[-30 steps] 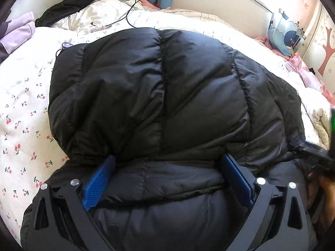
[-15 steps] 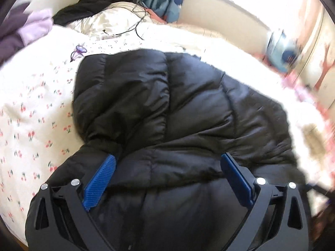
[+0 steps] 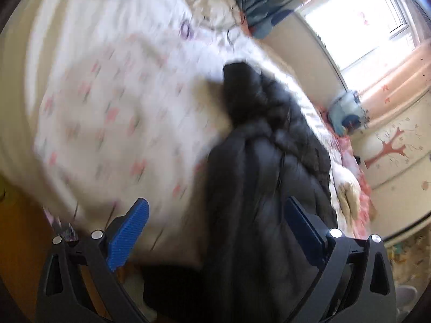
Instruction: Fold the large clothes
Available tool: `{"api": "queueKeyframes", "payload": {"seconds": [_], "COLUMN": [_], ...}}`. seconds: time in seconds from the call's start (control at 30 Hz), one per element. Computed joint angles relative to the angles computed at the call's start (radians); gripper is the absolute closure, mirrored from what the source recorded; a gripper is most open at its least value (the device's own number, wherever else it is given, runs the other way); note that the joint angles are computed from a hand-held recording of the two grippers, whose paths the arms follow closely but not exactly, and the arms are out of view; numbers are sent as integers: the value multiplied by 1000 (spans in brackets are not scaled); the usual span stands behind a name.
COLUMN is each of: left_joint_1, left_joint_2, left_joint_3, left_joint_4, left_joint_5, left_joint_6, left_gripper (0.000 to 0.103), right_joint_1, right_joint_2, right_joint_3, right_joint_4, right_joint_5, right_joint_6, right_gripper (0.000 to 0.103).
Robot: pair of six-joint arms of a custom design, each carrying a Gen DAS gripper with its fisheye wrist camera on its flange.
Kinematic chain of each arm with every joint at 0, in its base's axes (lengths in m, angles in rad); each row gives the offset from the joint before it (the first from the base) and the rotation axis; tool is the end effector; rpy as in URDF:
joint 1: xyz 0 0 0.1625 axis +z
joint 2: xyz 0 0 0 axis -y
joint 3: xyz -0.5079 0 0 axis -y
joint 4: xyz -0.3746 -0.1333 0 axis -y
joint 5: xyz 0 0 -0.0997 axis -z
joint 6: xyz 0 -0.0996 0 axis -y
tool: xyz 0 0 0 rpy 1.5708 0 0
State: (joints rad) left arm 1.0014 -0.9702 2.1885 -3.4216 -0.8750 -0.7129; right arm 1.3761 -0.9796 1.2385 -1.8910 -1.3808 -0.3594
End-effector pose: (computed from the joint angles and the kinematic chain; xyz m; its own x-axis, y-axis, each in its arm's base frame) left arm -0.1261 -0.5627 0.2272 -0.9279 -0.3727 -0.0045 -0.2275 0.5758 -0.7853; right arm 0.0040 -0.7659 0.3968 -0.9719 -0.1772 -0.1549 -0.1589 0.9795 -0.1237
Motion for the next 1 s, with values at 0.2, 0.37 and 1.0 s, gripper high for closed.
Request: {"api": "queueKeyframes", "payload": {"seconds": [0.2,0.37,1.0], "left_joint_1": [98,137,157], "left_joint_2": [81,108,105], "left_joint_3": [99,40,-130], "left_joint_4": [-315,-256,189], "left_joint_5": [-416,-612,-774], "left_joint_6": [-7,54,179], "left_gripper": [7,7,7], "right_joint_1": [-34,-37,-55], "right_joint_2": [7,27,34], "right_joint_3": [27,11,4], "right_joint_4": [82,119,176], "right_joint_5": [107,176,194], "right_joint_6": [3,-6,-51], "right_gripper": [7,7,7]}}
